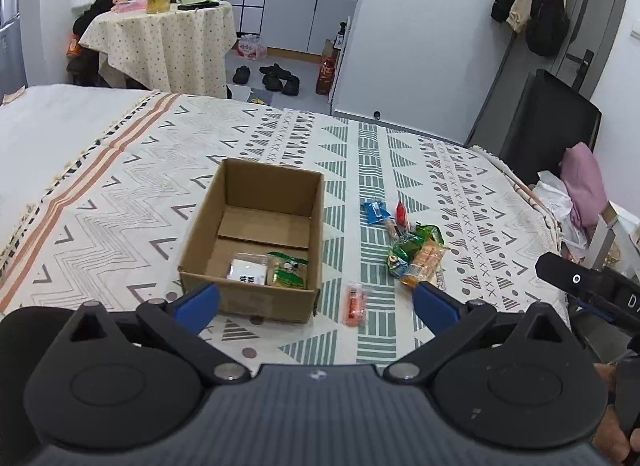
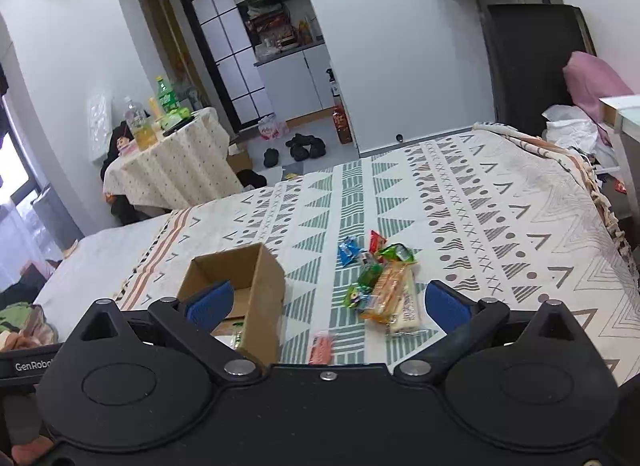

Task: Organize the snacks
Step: 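Move both tools back toward the remaining snack pile, then grasp the orange sausage with left tool while right tool grasps RUNFU cake pack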

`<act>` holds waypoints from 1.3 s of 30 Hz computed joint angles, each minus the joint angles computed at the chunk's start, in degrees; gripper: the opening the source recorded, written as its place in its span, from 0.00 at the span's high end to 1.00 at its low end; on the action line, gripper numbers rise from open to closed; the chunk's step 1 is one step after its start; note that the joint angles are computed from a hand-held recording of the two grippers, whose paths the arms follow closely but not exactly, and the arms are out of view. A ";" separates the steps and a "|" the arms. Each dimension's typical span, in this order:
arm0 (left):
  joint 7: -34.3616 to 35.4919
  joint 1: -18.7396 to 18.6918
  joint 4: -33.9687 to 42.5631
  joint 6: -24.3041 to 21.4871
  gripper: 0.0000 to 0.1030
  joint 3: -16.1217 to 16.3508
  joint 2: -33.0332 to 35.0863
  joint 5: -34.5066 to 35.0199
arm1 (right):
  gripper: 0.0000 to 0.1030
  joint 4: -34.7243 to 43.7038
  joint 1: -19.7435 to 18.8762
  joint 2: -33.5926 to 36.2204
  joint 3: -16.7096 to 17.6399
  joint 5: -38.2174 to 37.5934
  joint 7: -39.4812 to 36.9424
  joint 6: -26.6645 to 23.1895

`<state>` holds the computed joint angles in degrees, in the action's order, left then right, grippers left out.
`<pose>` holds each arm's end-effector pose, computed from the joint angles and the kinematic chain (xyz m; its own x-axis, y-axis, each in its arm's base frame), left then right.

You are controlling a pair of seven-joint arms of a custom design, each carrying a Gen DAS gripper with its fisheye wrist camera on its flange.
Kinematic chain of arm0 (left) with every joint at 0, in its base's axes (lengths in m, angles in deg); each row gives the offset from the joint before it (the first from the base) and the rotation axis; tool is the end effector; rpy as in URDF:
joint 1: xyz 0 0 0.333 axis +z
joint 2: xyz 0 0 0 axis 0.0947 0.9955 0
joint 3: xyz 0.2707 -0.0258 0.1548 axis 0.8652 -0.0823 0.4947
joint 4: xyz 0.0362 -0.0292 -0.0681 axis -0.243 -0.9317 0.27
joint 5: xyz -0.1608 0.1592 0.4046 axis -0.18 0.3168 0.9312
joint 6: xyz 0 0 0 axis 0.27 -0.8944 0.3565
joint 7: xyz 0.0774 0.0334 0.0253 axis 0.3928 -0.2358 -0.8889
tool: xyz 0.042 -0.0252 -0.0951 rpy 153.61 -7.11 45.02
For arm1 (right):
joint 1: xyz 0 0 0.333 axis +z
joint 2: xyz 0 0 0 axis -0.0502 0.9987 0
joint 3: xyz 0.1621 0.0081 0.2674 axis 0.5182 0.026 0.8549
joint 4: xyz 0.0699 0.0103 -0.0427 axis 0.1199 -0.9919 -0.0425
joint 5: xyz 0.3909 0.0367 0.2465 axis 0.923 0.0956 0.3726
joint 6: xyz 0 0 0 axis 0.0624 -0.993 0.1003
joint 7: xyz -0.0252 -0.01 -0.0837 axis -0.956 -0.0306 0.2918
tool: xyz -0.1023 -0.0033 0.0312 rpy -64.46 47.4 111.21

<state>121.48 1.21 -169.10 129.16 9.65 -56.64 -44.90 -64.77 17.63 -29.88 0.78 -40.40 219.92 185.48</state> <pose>0.6871 -0.1503 0.6333 -0.2788 -0.9466 0.1617 -0.7166 0.0929 -0.6913 0.6152 0.3111 0.5988 -0.2727 -0.9037 -0.3302 -0.4707 0.4247 -0.7734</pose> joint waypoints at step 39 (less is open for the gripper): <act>-15.30 -10.72 31.55 -16.05 0.35 0.77 29.42 17.46 | 0.44 -6.16 -9.63 10.02 -0.71 45.04 -27.26 22.02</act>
